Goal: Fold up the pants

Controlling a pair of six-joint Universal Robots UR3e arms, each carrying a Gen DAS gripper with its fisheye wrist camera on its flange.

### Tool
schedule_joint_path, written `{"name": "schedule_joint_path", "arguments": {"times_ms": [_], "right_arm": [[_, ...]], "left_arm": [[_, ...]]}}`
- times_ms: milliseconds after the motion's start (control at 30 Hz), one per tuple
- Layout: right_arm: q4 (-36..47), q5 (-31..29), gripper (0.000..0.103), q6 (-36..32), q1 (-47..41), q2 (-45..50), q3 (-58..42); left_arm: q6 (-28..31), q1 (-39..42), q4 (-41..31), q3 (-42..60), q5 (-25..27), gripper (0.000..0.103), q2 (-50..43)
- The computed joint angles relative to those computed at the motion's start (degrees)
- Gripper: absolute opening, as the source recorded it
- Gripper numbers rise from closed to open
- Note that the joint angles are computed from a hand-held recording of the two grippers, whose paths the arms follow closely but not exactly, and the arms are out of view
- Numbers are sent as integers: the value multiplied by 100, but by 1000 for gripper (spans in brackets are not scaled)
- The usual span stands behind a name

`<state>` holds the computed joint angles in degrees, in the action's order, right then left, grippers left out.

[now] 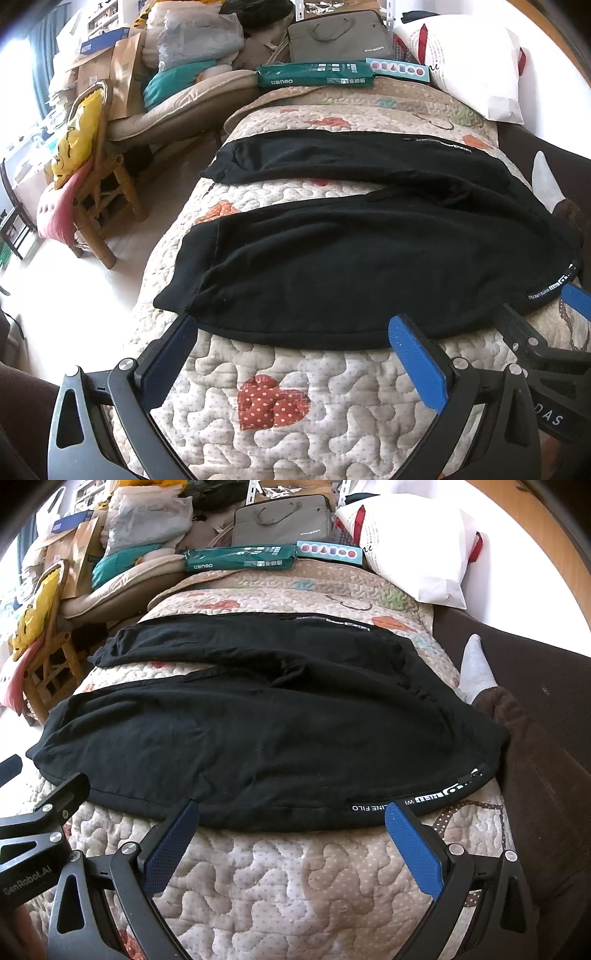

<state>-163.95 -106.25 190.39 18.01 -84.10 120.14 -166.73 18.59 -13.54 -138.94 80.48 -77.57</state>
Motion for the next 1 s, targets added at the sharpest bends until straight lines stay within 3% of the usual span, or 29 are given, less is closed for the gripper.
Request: {"name": "schedule_joint_path", "arguments": {"times_ms": [500,800,1000], "right_arm": [[11,-39,102,43,14,31,-4],[-66,-89,102,32,34,28,9],[-312,-355,102,-175,75,-217,-53]], "left_arm": [[-61,24,15,-20,20,103,88],[-119,-20,399,-91,186,103,178],[-229,159,565,351,-122,103,423]]}}
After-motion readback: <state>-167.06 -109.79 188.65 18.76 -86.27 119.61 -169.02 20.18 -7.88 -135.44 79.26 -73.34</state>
